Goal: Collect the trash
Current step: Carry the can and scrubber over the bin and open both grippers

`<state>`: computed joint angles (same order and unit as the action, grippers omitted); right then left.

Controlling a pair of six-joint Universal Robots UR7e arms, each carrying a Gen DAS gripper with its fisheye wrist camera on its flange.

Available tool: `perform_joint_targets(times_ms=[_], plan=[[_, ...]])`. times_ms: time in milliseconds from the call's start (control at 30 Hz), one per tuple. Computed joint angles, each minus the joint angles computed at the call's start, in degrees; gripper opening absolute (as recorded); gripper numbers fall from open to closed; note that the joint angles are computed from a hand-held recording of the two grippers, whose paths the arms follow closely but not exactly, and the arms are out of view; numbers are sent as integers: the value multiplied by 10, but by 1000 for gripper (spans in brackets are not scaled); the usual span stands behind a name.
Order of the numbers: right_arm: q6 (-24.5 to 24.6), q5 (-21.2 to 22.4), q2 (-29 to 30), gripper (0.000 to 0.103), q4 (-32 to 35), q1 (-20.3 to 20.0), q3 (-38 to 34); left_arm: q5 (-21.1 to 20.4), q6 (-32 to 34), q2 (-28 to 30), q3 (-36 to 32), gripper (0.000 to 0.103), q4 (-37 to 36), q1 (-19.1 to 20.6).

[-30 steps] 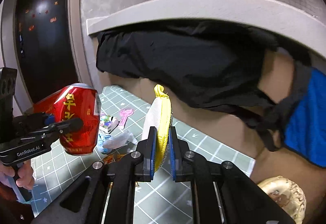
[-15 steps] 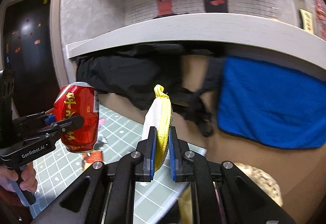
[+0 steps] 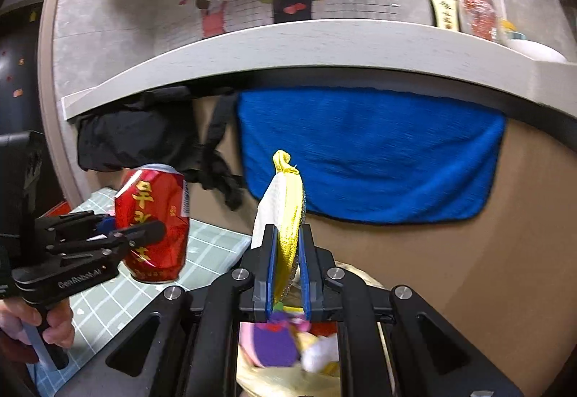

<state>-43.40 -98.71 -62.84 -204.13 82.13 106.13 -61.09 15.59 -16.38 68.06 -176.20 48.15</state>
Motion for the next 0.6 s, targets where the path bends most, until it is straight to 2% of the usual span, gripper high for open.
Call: perform_joint_targets(times_ms=[333,600], plan=[[12,2,-19,11,8,-38,4,-17,-22,45,-57,27,56,-1],[21,8,-12,11,28,-52,-6,-30,-38,65,-94,27,98,5]])
